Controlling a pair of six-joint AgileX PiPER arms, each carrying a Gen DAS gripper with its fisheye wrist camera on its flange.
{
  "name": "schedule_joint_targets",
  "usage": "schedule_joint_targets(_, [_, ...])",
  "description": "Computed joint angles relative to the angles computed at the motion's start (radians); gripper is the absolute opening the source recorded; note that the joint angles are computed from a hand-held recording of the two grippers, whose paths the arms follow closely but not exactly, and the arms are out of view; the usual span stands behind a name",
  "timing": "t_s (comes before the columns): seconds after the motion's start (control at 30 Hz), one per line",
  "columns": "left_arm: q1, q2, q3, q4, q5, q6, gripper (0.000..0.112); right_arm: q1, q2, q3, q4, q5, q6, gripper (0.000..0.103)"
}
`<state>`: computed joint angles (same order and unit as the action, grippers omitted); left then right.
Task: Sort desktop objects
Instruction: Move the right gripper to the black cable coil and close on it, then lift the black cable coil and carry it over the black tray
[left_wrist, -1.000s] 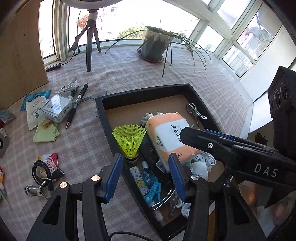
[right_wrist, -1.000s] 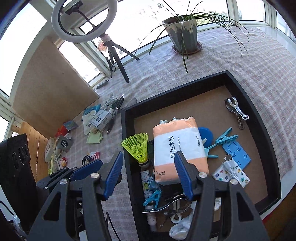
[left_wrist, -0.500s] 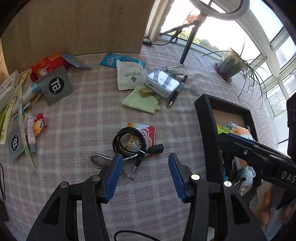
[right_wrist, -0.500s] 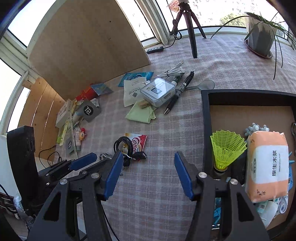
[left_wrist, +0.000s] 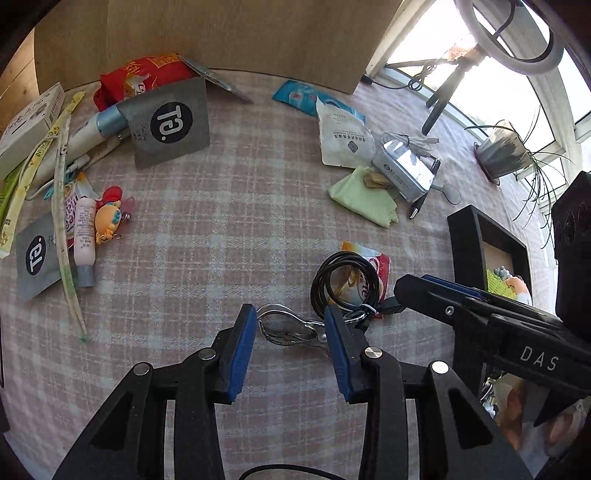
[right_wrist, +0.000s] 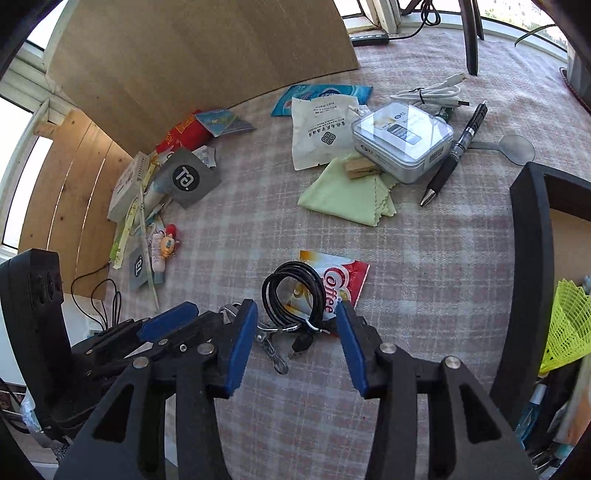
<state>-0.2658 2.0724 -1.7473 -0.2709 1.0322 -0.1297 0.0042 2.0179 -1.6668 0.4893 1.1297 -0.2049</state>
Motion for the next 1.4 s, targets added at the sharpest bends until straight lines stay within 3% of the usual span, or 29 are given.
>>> schedule_joint_targets(0.33, [-0.006, 0.164, -0.173, -0.062, 0.075, 0.034, 0.027, 0.001, 0.097, -0.046, -0.003, 0.009, 0.063, 0.026])
schedule_joint_targets(0.53, [0.003, 0.202, -0.2, -0.118, 0.088, 0.048, 0.021, -0.008, 0.115, -0.041, 0.022, 0.013, 0.071, 0.023])
schedule_joint_targets(0.7, [0.006, 0.211, -0.205, -0.158, 0.088, 0.065, 0.011, -0.007, 0.116, -0.033, 0.028, 0.001, 0.078, 0.021])
schedule_joint_targets(0.93, [0.006, 0.2, -0.196, -0.165, 0.083, 0.072, 0.011, -0.017, 0.106, -0.017, 0.054, 0.004, 0.072, 0.02])
schedule_joint_targets(1.1, [0.019, 0.18, -0.179, -0.233, 0.097, 0.099, 0.005, -0.065, 0.107, 0.021, 0.202, 0.047, 0.018, 0.014])
schedule_joint_targets(1.2, [-0.005, 0.169, -0.19, -0.174, 0.087, 0.082, 0.002, -0.036, 0.072, 0.04, 0.144, 0.003, 0.031, 0.012])
schedule_joint_targets(1.4, [0.007, 0.168, -0.164, -0.198, 0.089, 0.104, 0.002, -0.032, 0.072, 0.055, 0.15, -0.011, 0.033, 0.012])
